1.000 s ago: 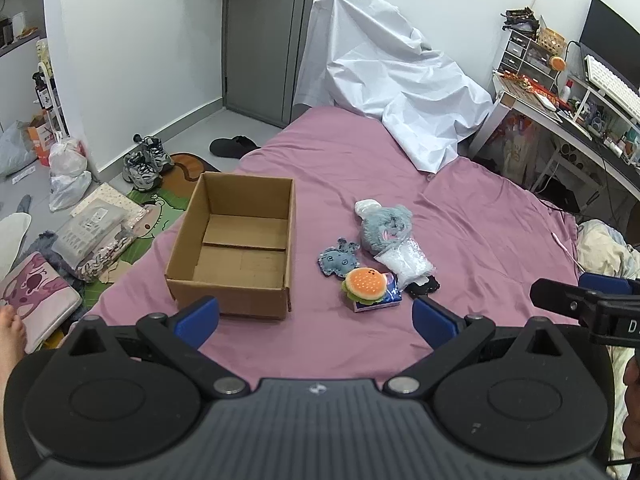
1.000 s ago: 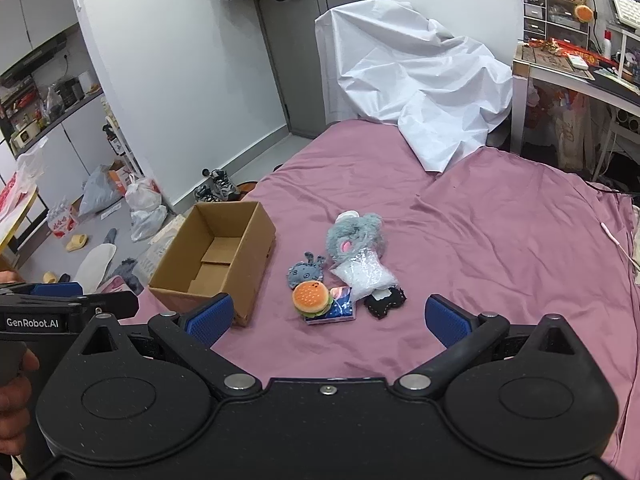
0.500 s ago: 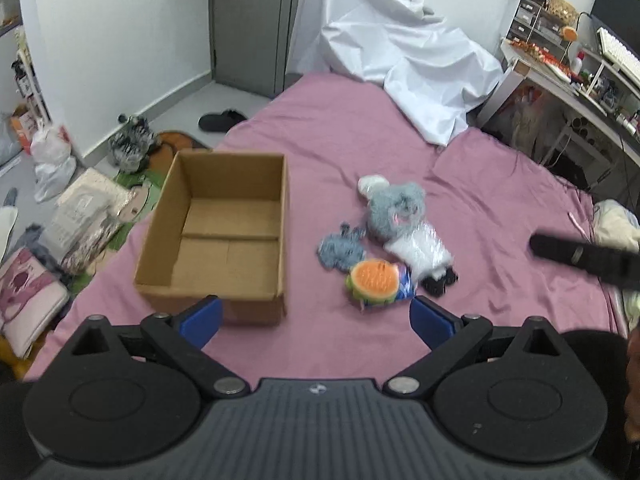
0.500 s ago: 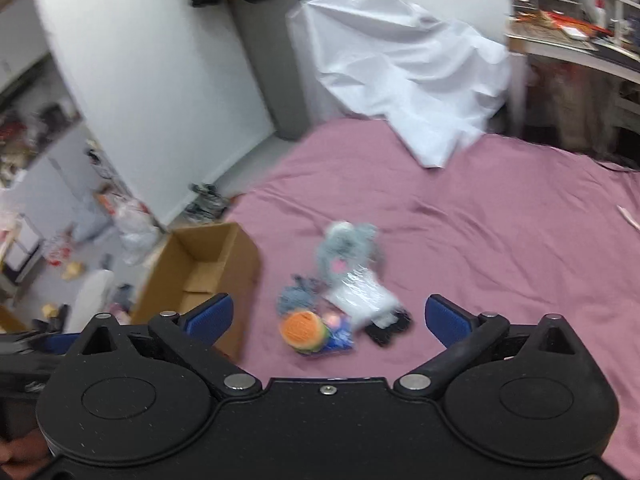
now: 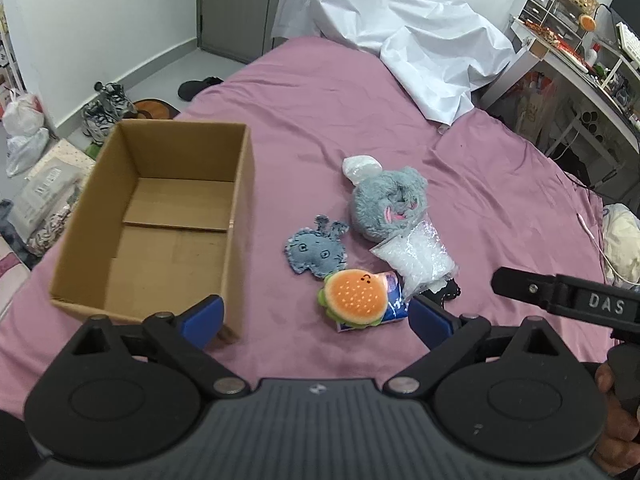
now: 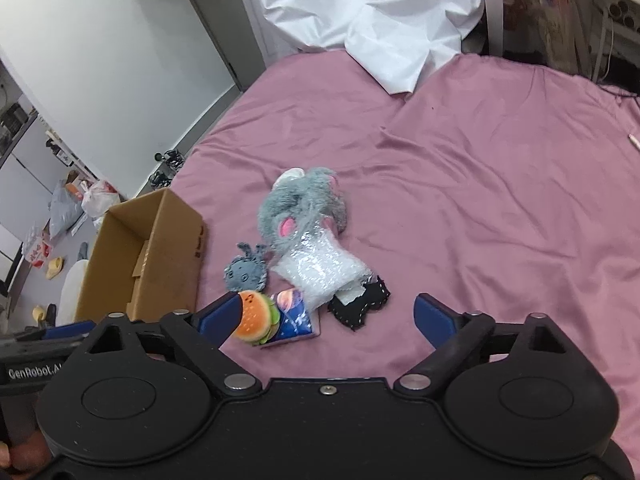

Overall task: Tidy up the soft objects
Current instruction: 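Grasp the burger plush with the left tool while the right tool grasps the clear bag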

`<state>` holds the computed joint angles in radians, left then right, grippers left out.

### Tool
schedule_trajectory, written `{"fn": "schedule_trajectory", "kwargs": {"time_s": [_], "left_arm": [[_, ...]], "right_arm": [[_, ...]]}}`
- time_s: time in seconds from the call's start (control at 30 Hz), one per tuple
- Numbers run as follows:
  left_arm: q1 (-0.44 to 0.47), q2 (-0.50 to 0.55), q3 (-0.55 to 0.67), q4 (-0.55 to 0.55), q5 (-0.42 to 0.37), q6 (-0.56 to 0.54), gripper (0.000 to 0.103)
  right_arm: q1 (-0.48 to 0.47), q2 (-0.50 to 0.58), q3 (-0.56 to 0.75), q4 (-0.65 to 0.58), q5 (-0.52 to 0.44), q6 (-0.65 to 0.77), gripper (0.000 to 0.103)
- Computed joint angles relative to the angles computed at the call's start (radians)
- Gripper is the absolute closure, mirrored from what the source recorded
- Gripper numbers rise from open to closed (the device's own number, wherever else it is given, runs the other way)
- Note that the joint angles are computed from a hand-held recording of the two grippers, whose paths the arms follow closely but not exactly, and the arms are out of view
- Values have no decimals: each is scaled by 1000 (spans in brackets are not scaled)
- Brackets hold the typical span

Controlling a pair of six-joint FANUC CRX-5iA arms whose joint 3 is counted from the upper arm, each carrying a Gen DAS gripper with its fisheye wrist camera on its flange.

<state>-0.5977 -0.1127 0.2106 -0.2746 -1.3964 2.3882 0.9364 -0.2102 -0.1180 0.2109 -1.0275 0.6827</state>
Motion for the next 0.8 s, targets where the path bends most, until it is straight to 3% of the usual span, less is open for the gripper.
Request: {"fn": "schedule_trajectory", "kwargs": {"time_s": [0.23, 0.4, 0.67, 0.8], "left_arm": [[39, 35, -39, 51, 71, -29, 16], [82, 53, -86, 115, 125, -34, 29], [112, 85, -130, 178, 200, -53, 31], [116, 109, -144, 194, 226, -76, 36]], "right_arm": [[-62, 50, 20, -99, 37, 72, 18], [-98, 68, 19, -181, 87, 140, 20], [-137, 98, 5, -239, 166, 117, 23], [-138, 145, 33, -246, 166, 157, 23]]}}
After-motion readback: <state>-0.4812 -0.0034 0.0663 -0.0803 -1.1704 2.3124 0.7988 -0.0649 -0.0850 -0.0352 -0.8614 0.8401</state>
